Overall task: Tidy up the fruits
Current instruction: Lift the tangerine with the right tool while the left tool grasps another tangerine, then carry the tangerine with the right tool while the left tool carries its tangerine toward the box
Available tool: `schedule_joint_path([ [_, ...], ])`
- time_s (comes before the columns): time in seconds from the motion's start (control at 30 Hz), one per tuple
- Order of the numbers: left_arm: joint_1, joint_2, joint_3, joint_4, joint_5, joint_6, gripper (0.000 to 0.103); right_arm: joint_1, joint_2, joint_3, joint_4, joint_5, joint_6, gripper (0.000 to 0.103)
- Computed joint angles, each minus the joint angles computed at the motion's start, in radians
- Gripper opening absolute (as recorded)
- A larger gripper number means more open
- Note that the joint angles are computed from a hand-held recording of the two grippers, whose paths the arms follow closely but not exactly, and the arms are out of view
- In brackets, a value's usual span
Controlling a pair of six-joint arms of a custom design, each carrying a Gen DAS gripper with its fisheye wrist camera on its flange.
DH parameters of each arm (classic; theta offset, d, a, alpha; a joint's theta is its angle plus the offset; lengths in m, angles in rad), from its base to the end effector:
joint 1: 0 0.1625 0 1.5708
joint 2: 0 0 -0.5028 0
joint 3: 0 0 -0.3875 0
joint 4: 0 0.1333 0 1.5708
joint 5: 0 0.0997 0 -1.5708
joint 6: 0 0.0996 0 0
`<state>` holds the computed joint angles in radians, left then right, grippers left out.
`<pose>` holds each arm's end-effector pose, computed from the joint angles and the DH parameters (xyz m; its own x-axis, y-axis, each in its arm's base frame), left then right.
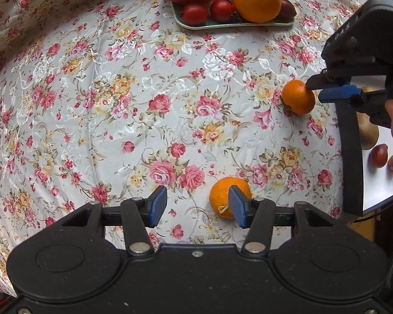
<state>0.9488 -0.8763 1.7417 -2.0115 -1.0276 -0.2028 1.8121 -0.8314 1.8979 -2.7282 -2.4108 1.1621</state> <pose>-0.2162 -0.6186 0.1350 -0.6669 0.5090 -0.5443 0.4049 0.8607 0.3087 0.2083 -0.5989 0.1376 -0.4824 0.8501 0.2114 0.5150 0.4704 -0.7166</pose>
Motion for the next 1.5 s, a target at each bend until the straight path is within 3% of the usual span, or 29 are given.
schedule_joint_path([
  [0.13, -0.005, 0.009, 0.011, 0.01, -0.029, 0.002, 0.059, -0.005, -0.019, 0.013, -0.003, 0.0, 0.034, 0.016],
  [0.33, -0.019, 0.025, 0.047, -0.042, 0.0, -0.005, 0.064, -0.001, -0.025, 0.02, -0.009, -0.035, 0.034, 0.017],
  [0.5, -0.027, 0.052, 0.069, -0.062, 0.033, -0.026, 0.063, 0.0, -0.026, 0.024, -0.03, -0.033, 0.005, 0.018],
  [0.63, -0.025, 0.063, 0.083, -0.099, 0.038, -0.033, 0.05, 0.003, -0.024, 0.018, -0.001, -0.058, 0.009, 0.018],
  [0.7, -0.032, 0.061, 0.093, -0.125, 0.059, -0.025, 0.05, 0.004, -0.026, 0.018, 0.015, -0.069, 0.011, 0.019],
  [0.97, -0.005, 0.073, 0.006, -0.088, 0.16, -0.128, 0.05, -0.02, -0.042, 0.046, -0.036, 0.096, -0.025, 0.019],
  [1.17, 0.007, 0.068, -0.037, -0.072, 0.193, -0.18, 0.05, -0.011, -0.029, 0.046, -0.027, 0.084, -0.044, 0.02],
  [1.37, 0.012, 0.068, -0.059, -0.092, 0.208, -0.204, 0.05, 0.002, -0.019, 0.057, -0.126, 0.088, -0.132, 0.02],
  [1.5, 0.015, 0.062, -0.063, -0.101, 0.205, -0.205, 0.05, 0.013, -0.001, 0.041, -0.125, 0.083, -0.174, 0.021],
])
